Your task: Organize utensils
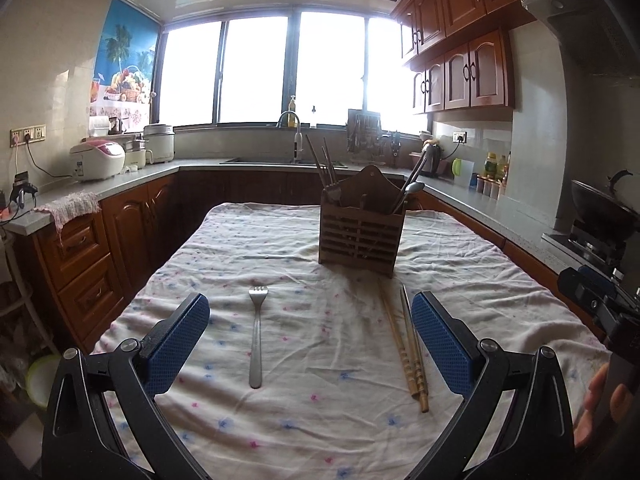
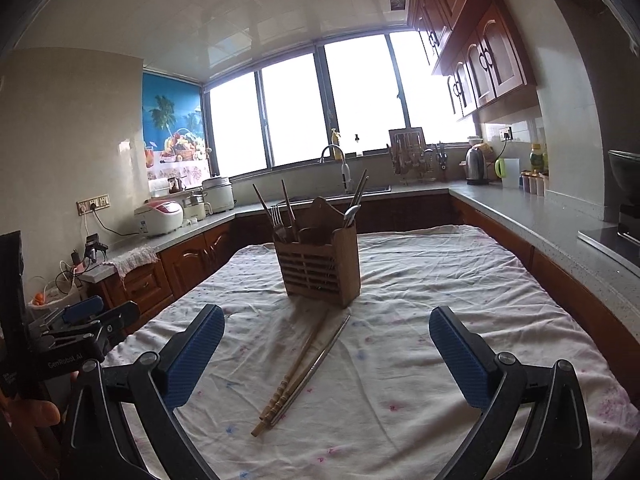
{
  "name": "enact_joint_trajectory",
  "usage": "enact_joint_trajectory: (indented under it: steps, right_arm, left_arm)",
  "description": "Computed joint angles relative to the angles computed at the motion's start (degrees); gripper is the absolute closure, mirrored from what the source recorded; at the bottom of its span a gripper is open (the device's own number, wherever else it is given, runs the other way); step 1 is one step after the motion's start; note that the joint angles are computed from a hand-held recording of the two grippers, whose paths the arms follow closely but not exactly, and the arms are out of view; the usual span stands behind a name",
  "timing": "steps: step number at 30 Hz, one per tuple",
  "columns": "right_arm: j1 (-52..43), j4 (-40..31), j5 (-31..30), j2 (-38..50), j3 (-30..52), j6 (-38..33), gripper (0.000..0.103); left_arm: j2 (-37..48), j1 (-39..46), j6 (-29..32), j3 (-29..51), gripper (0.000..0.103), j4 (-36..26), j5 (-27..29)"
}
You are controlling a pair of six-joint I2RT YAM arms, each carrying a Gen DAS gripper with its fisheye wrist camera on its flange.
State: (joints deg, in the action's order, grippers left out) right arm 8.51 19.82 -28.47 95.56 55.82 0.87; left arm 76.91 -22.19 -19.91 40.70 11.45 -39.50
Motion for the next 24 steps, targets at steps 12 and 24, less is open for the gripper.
enact_joint_trajectory:
  steps: [12, 24]
  right_arm:
    - [-0.41, 12.41, 3.28, 1.56, -10.14, -1.34, 0.0]
    - [-1.21, 16.07, 2.99, 1.15, -12.97, -0.33, 0.0]
  left_arm:
    - [5.21, -2.34, -2.46, -4.87, 0.0, 5.07, -3.27]
    - [3.91, -3.54, -3.29, -5.8, 0.0, 3.22, -6.94]
